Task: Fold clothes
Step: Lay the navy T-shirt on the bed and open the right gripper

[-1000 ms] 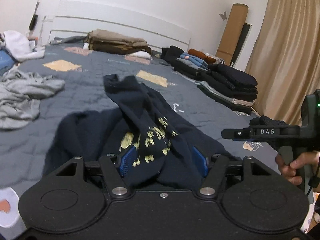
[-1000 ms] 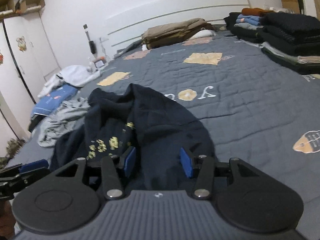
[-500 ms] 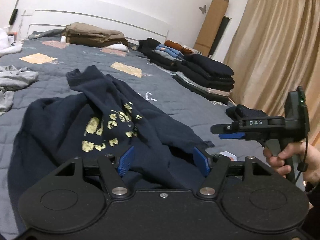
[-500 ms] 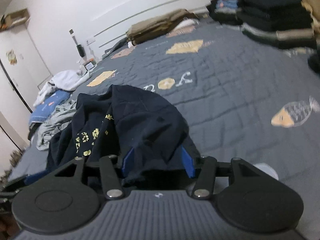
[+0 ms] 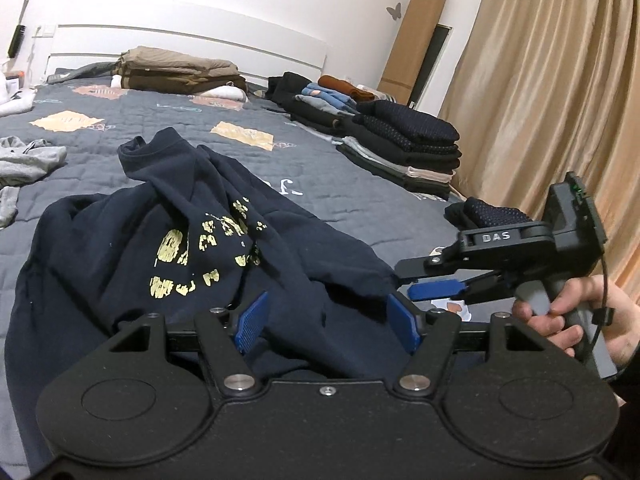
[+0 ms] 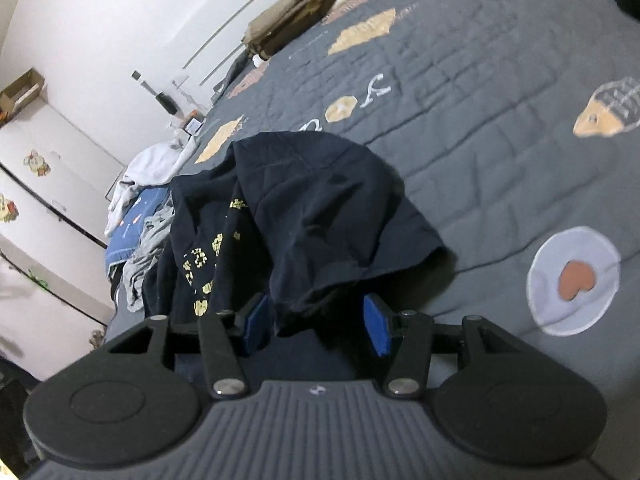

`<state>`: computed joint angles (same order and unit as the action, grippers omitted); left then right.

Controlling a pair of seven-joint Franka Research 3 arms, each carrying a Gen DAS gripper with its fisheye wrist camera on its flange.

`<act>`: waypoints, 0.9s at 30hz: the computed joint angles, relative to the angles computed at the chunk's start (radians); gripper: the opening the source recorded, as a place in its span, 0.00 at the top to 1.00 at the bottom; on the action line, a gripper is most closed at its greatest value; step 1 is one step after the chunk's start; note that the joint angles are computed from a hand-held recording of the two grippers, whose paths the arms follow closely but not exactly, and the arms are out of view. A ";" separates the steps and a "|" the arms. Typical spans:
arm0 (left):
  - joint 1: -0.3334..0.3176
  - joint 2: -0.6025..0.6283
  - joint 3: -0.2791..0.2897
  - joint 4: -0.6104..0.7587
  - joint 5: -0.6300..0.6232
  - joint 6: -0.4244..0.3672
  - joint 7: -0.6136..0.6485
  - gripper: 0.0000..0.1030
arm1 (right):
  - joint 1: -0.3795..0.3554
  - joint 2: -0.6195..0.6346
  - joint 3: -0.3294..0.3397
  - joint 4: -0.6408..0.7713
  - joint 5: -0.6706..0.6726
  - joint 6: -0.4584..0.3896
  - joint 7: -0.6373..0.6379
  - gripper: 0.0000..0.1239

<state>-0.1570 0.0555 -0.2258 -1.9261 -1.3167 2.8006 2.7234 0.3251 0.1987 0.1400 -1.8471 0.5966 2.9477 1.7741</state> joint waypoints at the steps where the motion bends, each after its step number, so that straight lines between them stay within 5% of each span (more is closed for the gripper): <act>1: 0.000 0.000 0.000 0.000 -0.002 0.002 0.001 0.38 | -0.002 0.007 0.005 0.006 0.013 0.003 -0.002 0.58; 8: -0.001 -0.001 0.000 -0.003 -0.002 0.011 -0.004 0.38 | 0.051 0.055 -0.047 0.047 -0.101 0.046 0.120 0.64; 10: -0.001 -0.001 0.000 -0.003 0.000 0.012 -0.008 0.38 | 0.046 0.066 -0.046 0.061 -0.123 0.036 0.135 0.89; 13: 0.000 -0.003 0.001 -0.005 0.002 0.011 -0.015 0.38 | 0.092 0.070 -0.112 0.061 -0.239 0.048 0.250 0.95; 21: 0.004 0.000 0.004 -0.003 -0.009 0.009 -0.011 0.38 | 0.394 0.078 -0.575 0.103 -0.834 0.107 0.785 0.96; 27: 0.009 0.002 0.005 0.004 -0.023 0.012 -0.007 0.38 | 0.374 0.135 -0.647 0.225 -1.015 0.017 0.898 0.96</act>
